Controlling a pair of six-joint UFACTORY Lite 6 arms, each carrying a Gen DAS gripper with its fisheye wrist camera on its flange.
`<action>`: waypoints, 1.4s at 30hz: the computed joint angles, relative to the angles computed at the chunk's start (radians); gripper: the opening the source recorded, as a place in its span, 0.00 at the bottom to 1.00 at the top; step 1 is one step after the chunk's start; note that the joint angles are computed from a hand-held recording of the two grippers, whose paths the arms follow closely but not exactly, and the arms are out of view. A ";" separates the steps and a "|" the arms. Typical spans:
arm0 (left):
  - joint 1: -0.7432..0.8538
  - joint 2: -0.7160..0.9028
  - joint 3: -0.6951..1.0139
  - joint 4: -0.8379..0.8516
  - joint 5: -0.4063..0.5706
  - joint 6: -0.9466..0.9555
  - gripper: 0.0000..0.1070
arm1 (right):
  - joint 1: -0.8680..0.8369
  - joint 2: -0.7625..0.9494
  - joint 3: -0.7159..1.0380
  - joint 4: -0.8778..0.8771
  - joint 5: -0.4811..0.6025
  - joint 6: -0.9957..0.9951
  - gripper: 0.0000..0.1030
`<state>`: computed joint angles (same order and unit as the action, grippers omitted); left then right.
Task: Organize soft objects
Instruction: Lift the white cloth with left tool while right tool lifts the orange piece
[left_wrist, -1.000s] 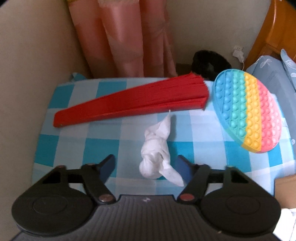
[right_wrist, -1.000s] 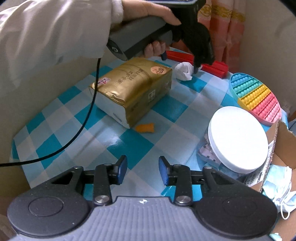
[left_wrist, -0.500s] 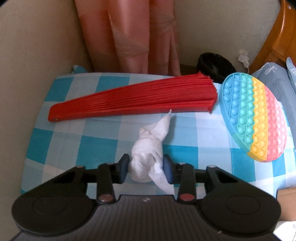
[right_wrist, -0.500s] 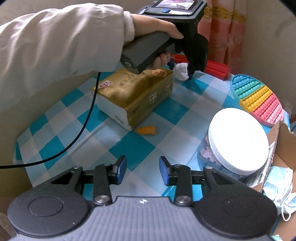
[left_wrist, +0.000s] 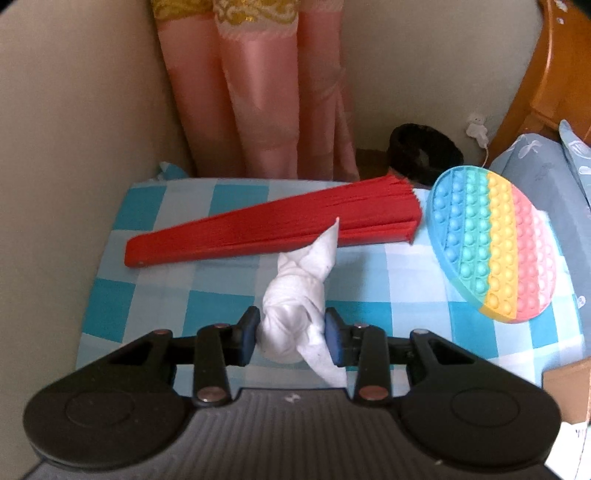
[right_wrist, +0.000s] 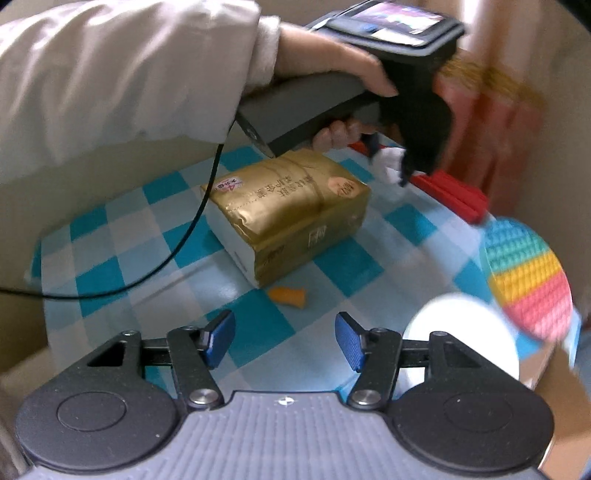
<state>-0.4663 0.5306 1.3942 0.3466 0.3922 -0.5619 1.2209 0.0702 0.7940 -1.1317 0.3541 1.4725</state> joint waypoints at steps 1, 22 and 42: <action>0.001 -0.007 -0.005 -0.005 -0.001 0.011 0.34 | -0.024 0.020 0.023 0.046 -0.016 -0.081 0.63; 0.023 -0.095 -0.083 -0.136 -0.051 0.189 0.34 | -0.169 0.398 0.379 0.653 -0.058 -0.760 0.52; 0.005 -0.241 -0.190 -0.080 0.033 0.136 0.34 | -0.091 0.295 0.306 0.596 -0.016 -0.628 0.32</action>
<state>-0.4612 0.2896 1.2047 0.2667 0.4251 -0.4256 1.1294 0.3652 1.1003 -0.5355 0.3380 0.8446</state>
